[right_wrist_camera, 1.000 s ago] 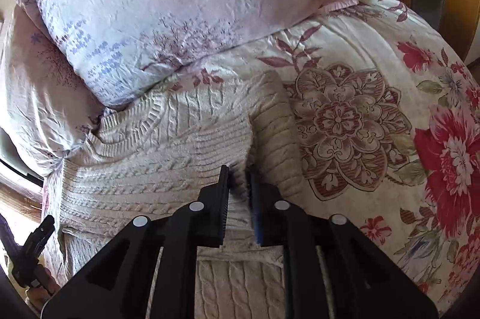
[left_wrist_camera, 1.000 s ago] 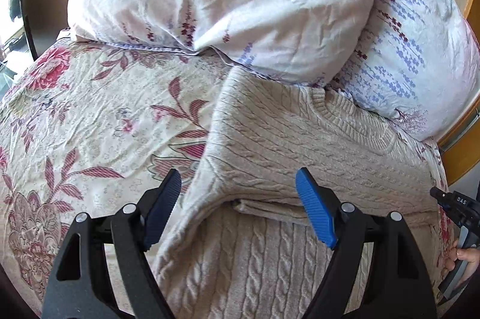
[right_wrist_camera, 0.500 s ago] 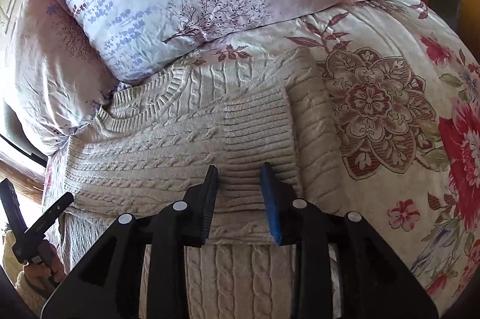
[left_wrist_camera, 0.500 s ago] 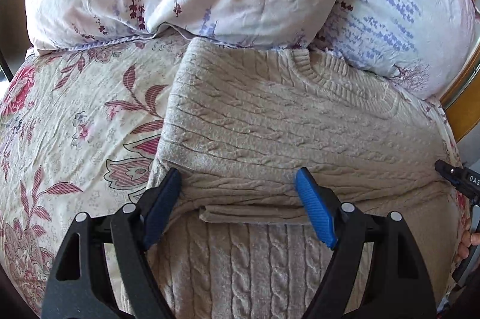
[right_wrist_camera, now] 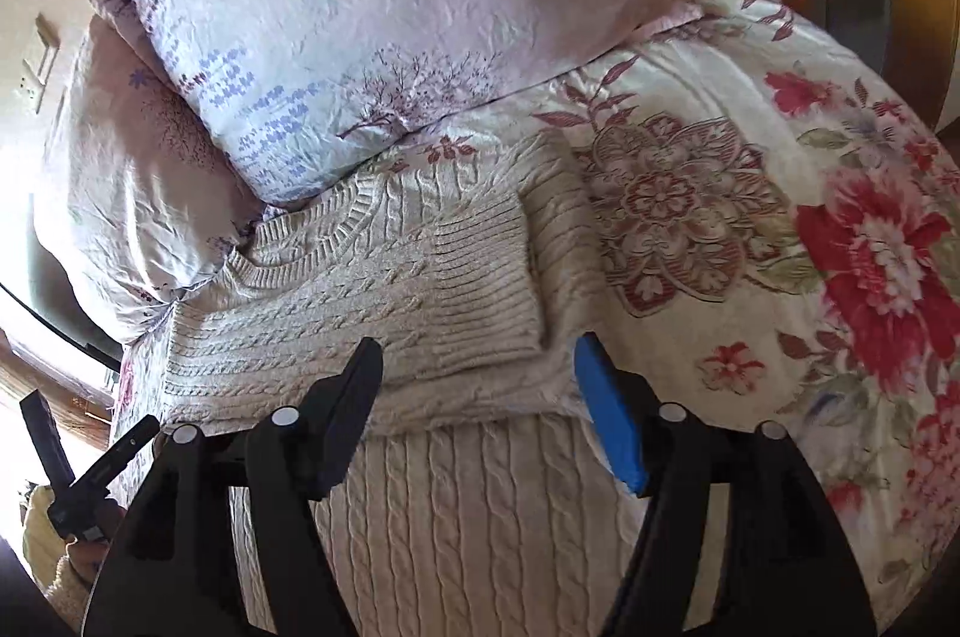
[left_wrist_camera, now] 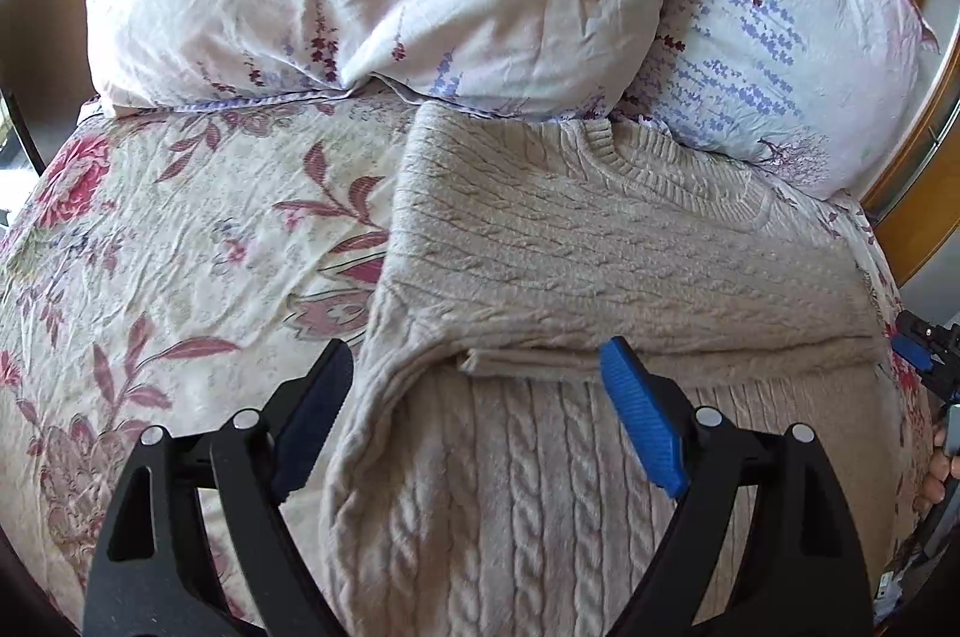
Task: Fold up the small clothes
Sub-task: 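Grasp the sweater hem with both tools and lift it toward the collar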
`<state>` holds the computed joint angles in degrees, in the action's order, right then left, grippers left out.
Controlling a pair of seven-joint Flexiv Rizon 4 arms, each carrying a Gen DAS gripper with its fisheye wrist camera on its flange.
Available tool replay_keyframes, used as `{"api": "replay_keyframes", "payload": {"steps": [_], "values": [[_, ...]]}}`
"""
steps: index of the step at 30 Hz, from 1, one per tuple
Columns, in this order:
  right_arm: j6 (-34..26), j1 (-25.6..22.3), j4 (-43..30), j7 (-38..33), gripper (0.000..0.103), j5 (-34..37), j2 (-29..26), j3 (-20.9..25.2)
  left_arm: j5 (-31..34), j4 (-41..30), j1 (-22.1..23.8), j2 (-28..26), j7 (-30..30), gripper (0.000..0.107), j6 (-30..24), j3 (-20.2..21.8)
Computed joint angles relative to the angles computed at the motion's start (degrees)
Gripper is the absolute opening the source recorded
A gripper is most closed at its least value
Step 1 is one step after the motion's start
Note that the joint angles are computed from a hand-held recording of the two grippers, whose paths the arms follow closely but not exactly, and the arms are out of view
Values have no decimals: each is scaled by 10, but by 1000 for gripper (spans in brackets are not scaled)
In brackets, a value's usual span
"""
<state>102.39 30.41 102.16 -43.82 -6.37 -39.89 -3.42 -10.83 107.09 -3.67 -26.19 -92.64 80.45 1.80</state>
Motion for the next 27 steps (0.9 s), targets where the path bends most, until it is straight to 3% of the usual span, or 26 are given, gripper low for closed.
{"api": "replay_keyframes", "payload": {"steps": [3, 7, 11, 15, 19, 27], "values": [[20, -19, 52, -12, 69, 3, 28, 26, -41, 74, 49, 50, 46, 84, 24, -50], [53, -65, 113, -17, 69, 7, 53, 85, -144, 170, 108, 114, 133, 84, 43, -122], [69, -134, 162, -1, 69, -13, 65, 164, -261, 238, 120, 159, 199, 82, 39, -153], [74, -180, 205, 24, 68, -41, 74, 212, -367, 276, 106, 183, 252, 74, 15, -159], [87, -268, 231, 59, 63, -110, 52, 292, -501, 298, 77, 199, 329, 71, -8, -163], [119, -387, 267, 142, 53, -254, -5, 385, -589, 319, 15, 230, 376, 66, -58, -115]]}}
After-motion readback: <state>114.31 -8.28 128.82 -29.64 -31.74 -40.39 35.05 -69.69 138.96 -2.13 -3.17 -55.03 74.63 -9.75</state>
